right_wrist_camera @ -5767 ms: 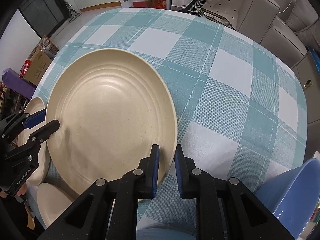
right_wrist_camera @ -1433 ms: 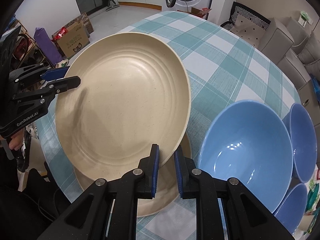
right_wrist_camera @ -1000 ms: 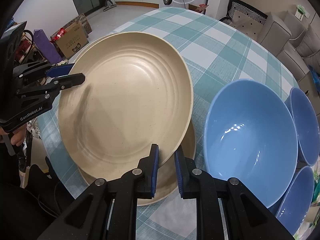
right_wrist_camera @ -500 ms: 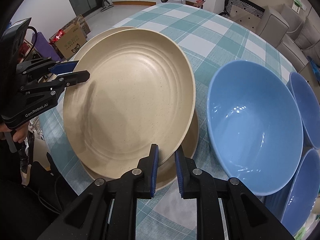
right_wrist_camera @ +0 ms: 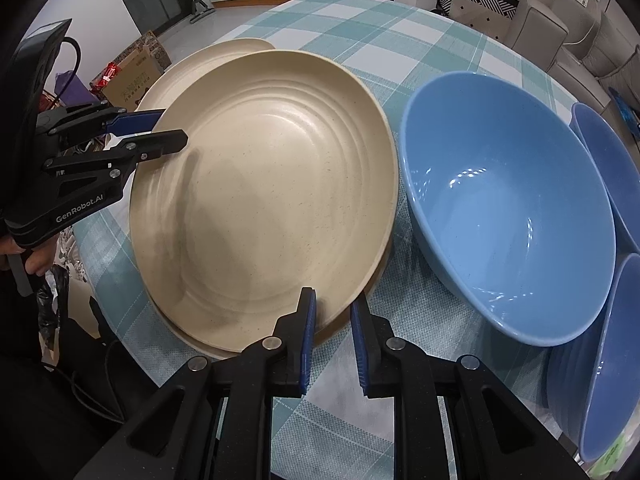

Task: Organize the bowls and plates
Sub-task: 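Lower the large cream plate to the table and open both grippers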

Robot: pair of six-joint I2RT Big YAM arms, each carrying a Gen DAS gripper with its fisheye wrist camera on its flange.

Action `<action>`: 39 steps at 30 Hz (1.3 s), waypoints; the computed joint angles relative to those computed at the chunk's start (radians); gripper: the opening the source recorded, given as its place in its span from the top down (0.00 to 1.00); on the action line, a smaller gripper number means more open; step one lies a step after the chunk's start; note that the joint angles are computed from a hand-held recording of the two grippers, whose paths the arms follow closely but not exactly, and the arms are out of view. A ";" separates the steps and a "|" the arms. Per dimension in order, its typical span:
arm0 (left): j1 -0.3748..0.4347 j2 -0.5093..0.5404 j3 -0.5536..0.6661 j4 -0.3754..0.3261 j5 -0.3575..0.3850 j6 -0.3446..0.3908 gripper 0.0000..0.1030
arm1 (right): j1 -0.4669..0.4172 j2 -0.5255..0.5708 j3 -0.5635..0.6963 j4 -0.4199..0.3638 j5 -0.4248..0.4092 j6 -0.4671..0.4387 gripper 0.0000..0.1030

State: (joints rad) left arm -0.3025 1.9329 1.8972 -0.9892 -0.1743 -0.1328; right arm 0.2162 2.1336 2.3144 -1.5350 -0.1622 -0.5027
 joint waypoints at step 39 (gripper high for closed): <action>-0.032 0.036 0.046 -0.050 -0.052 0.090 0.63 | 0.014 -0.073 -0.121 0.122 0.080 -0.068 0.76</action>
State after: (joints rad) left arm -0.3346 1.9688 1.9437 -1.0395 -0.2268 -0.0425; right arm 0.2305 2.0610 2.1935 -1.4125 -0.0823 -0.5707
